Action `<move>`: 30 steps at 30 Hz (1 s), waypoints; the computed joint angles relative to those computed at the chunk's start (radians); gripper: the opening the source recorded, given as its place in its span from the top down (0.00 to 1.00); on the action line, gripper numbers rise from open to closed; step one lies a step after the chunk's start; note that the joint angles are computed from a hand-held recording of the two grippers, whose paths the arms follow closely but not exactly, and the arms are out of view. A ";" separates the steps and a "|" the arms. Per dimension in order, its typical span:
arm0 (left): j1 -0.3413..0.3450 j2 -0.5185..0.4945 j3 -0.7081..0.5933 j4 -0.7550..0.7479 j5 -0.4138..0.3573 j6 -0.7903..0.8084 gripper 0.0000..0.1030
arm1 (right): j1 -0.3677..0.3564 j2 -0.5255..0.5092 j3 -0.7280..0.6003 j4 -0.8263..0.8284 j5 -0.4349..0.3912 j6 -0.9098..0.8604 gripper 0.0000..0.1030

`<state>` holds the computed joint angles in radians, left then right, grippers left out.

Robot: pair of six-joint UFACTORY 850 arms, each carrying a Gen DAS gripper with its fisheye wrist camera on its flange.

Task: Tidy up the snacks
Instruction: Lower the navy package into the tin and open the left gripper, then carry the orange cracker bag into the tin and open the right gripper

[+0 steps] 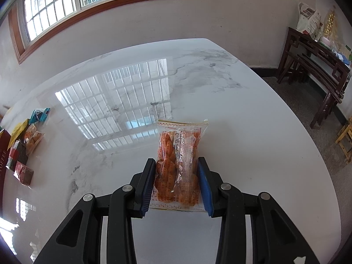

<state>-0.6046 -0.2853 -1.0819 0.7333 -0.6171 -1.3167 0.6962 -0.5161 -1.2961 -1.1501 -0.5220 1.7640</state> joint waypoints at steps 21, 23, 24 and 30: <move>-0.151 0.106 0.086 0.218 -0.119 -0.303 0.39 | 0.051 0.000 0.003 0.017 -0.039 -0.017 0.65; -0.153 0.110 0.091 0.217 -0.114 -0.302 0.38 | 0.062 0.004 0.010 0.010 -0.036 -0.003 0.65; -0.154 0.112 0.093 0.219 -0.117 -0.307 0.38 | 0.067 0.008 0.015 0.004 -0.029 0.008 0.65; -0.156 0.132 0.121 0.237 -0.110 -0.333 0.38 | 0.105 0.014 0.030 -0.037 0.020 0.077 0.65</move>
